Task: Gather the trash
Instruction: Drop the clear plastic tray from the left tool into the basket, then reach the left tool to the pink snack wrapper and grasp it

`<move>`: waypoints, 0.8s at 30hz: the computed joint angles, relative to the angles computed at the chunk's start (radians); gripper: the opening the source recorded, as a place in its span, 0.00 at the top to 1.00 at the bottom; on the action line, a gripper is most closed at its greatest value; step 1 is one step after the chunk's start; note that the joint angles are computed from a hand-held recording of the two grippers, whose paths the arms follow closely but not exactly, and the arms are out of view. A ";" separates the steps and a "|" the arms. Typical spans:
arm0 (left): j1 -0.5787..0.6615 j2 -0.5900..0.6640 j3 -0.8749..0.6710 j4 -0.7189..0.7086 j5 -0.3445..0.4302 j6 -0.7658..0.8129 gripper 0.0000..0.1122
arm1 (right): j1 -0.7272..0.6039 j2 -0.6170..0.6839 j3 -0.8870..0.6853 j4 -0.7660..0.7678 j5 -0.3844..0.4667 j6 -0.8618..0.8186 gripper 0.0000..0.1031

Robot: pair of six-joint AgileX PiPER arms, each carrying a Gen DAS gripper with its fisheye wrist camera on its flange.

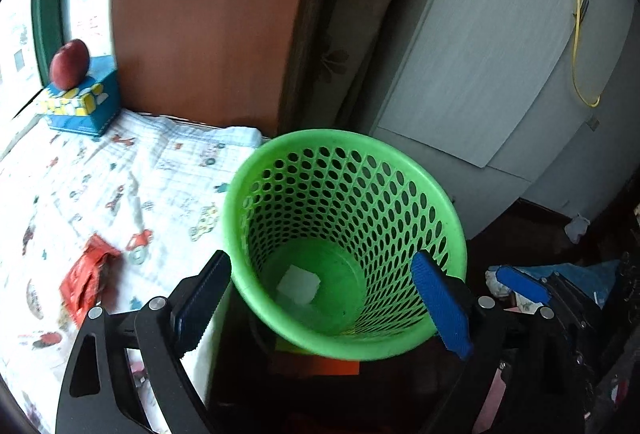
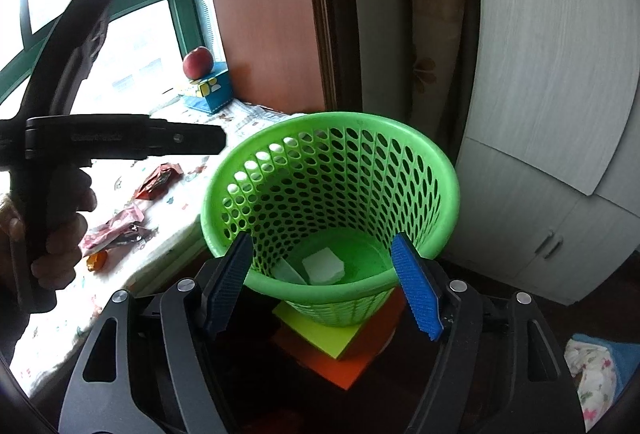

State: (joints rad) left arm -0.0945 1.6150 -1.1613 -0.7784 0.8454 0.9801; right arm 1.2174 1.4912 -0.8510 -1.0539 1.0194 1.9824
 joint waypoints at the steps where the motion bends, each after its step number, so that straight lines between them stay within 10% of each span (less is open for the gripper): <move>1: 0.018 -0.015 0.009 0.002 0.000 0.005 0.21 | 0.002 0.004 -0.006 0.000 0.000 -0.004 0.29; 24: 0.705 -0.048 0.045 -0.085 0.175 0.328 0.21 | -0.027 0.257 -0.351 0.011 -0.160 -0.221 0.22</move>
